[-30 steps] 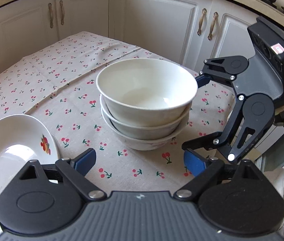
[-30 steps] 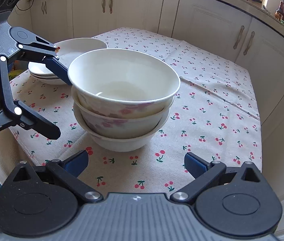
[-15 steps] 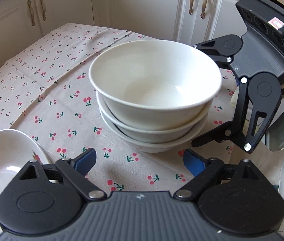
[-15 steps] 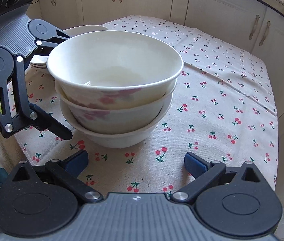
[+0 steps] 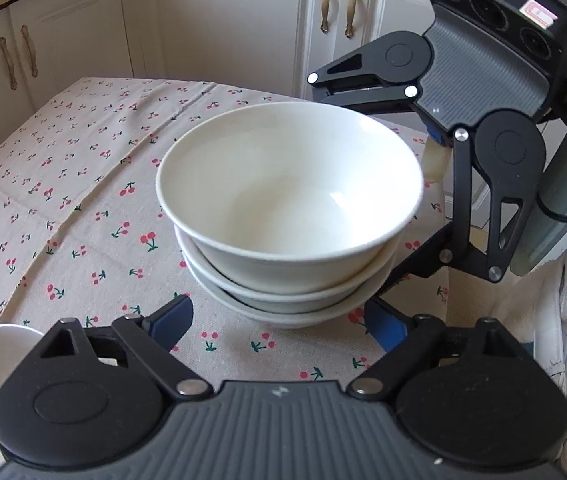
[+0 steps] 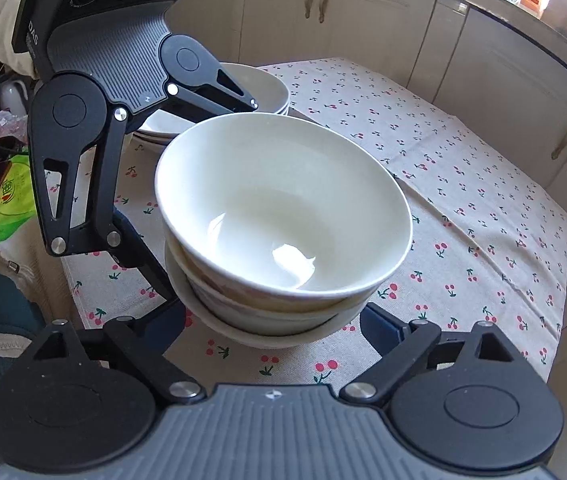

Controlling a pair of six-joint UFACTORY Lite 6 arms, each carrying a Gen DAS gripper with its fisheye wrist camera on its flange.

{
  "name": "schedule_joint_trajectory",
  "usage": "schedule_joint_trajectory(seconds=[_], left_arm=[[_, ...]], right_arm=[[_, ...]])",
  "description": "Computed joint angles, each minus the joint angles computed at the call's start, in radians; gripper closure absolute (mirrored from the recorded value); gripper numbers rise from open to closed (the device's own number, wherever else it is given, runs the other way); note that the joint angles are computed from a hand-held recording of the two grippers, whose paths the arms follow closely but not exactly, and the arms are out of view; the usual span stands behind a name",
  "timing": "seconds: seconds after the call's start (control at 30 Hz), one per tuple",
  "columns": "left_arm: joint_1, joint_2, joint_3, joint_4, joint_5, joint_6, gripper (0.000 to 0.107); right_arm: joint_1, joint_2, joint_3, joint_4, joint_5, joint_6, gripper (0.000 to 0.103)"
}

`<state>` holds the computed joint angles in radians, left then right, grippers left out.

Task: Organize plates and bowls
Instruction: 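Lift and carry the bowl stack with both tools over the plate stack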

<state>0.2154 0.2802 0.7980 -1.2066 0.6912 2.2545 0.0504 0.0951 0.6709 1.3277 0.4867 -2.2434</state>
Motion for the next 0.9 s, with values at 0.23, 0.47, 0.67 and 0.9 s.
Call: schedule_joint_trajectory(seconds=[0.23, 0.47, 0.67, 0.9], left_arm=[[0.009, 0.064, 0.080, 0.059, 0.051, -0.051, 0.018], [0.013, 0.079, 0.121, 0.131, 0.097, -0.093, 0.025], [0.013, 0.102, 0.149, 0.152, 0.121, -0.100, 0.026], [0.014, 0.126, 0.176, 0.169, 0.136, -0.106, 0.026]], right_arm=[[0.004, 0.057, 0.081, -0.121, 0.017, 0.105, 0.012], [0.000, 0.060, 0.117, -0.217, 0.050, 0.200, 0.012], [0.000, 0.076, 0.134, -0.237, 0.055, 0.222, 0.013], [0.005, 0.083, 0.141, -0.248, 0.054, 0.243, 0.013]])
